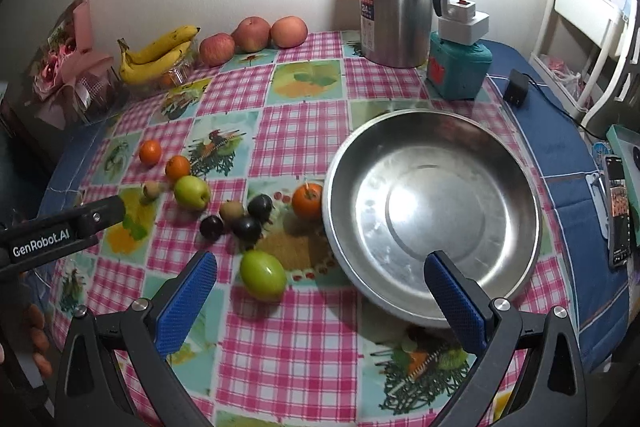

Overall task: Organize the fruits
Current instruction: 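Move the right tool toward the large green fruit and open it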

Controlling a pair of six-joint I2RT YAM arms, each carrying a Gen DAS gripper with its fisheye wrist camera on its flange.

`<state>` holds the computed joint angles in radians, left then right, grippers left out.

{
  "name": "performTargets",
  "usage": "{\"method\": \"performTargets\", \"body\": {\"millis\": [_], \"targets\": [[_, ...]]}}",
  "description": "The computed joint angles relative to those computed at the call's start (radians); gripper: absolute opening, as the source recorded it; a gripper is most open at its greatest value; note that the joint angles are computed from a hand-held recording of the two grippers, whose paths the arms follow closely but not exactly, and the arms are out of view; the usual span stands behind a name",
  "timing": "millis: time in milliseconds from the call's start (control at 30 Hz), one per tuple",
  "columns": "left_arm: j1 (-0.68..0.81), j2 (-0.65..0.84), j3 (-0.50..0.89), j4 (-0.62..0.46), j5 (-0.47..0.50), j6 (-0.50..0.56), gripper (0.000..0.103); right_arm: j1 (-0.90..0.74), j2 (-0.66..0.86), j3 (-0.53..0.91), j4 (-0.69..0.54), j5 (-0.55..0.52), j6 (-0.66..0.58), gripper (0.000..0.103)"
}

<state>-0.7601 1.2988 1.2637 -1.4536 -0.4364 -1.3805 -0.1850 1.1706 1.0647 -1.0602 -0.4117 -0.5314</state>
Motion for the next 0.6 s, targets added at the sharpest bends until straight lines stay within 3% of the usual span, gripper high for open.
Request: {"method": "performTargets", "body": {"millis": [233, 600], "targets": [[0.088, -0.02, -0.049, 0.06, -0.023, 0.01, 0.103, 0.087, 0.04, 0.026, 0.042, 0.055, 0.08, 0.103], [0.23, -0.072, -0.167, 0.148, 0.017, 0.118, 0.103, 0.251, 0.078, 0.01, 0.135, 0.155, 0.153, 0.103]]}}
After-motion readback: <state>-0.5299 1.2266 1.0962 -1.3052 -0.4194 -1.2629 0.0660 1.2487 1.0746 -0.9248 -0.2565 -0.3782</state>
